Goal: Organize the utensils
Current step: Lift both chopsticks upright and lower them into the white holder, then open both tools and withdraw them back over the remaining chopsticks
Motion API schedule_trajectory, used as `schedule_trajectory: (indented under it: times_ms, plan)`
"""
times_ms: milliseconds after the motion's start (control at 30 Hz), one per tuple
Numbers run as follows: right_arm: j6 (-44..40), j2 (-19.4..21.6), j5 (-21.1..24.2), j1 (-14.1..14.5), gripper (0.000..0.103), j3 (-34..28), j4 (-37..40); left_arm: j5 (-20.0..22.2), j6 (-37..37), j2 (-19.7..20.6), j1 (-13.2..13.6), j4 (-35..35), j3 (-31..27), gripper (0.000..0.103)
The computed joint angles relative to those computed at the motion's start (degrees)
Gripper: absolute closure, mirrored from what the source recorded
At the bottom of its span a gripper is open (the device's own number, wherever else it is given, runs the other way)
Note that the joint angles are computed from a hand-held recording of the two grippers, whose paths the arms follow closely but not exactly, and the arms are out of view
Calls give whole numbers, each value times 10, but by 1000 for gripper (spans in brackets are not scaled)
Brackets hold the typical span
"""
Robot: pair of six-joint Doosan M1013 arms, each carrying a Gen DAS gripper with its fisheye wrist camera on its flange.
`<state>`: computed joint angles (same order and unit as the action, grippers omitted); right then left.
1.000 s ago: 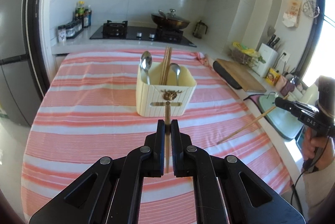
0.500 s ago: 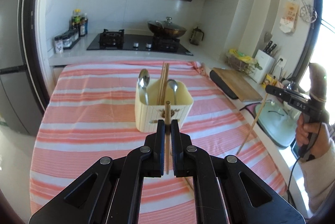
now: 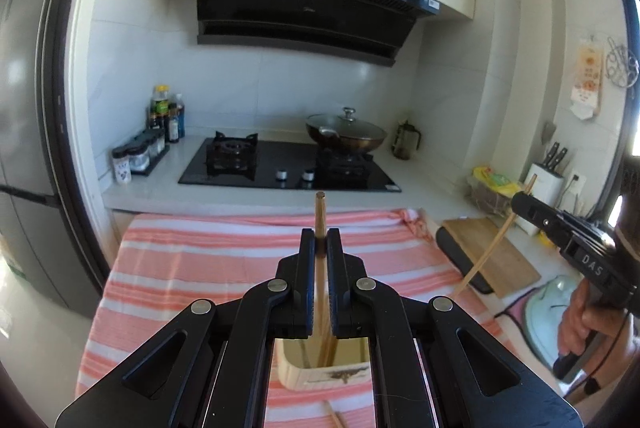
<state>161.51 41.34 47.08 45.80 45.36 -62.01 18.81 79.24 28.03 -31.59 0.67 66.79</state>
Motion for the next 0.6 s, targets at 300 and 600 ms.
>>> schedule_trajectory:
  times_ms: [300,600]
  plan:
    - [-170,94,24,-44,97,-126,282,201,61,93,6,-53,-121,99]
    - [-246,166,111,-61,77,-239,378,253,41,122,4,-51,-155,60]
